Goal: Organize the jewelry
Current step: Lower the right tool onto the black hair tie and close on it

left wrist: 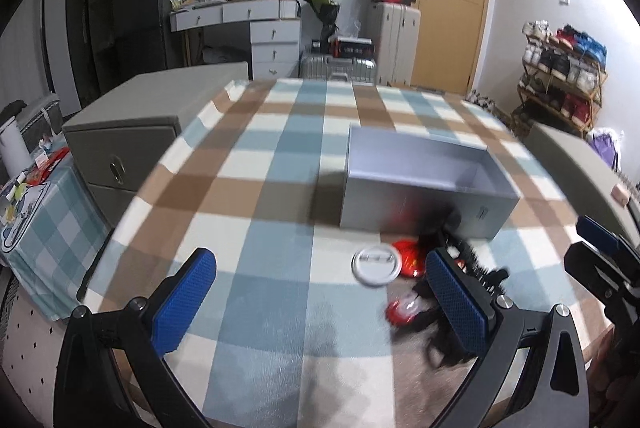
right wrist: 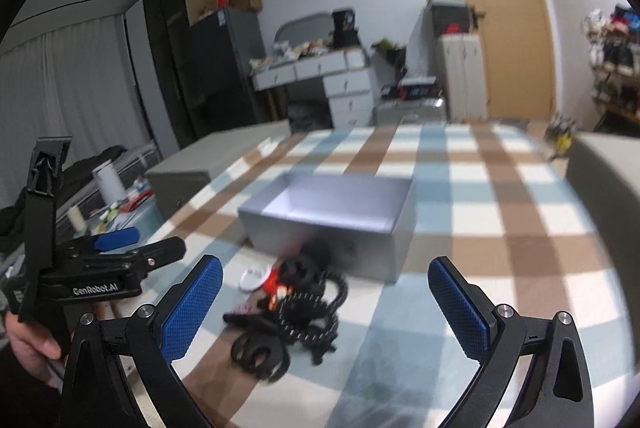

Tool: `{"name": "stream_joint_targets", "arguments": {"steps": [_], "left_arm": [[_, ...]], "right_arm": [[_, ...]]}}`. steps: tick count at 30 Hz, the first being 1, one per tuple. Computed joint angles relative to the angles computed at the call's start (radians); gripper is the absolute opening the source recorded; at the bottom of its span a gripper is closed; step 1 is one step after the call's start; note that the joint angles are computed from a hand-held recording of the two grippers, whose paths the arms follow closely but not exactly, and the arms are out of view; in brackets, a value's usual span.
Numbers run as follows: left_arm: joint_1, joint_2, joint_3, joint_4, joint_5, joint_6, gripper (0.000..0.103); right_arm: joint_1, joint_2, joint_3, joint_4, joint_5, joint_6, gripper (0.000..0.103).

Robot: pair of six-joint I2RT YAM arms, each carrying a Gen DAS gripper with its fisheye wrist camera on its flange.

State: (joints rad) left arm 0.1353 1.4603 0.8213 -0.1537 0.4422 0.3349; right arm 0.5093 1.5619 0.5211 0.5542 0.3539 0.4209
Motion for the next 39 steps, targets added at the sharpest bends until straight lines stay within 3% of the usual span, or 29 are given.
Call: {"name": "stream_joint_targets", "arguments": {"steps": [7, 20, 26, 31, 39], "left_arm": [[0.011, 0.026, -0.027, -0.005, 0.019, 0.051, 0.102], [0.038, 0.054, -0.015, 0.001, 0.029, 0.048, 0.102], [0.050, 0.075, -0.003, 0.002, 0.026, 0.051, 0.102], [0.056, 0.088, 0.007, 0.005, 0.022, 0.052, 0.102], [0.040, 0.155, 0.105, -0.072, 0.045, 0.070, 0.102]], "right_arm": [[-0.013, 0.064, -0.002, 0.015, -0.122, 0.047, 0.101], [0.174, 0.222, 0.125, -0.077, 0.053, 0.117, 0.090], [0.161, 0.274, 0.180, -0.131, 0.045, 0.146, 0.071], [0.156, 0.289, 0.193, -0.147, 0.049, 0.157, 0.048], [0.168, 0.270, 0.137, -0.056, 0.040, 0.139, 0.048]]}}
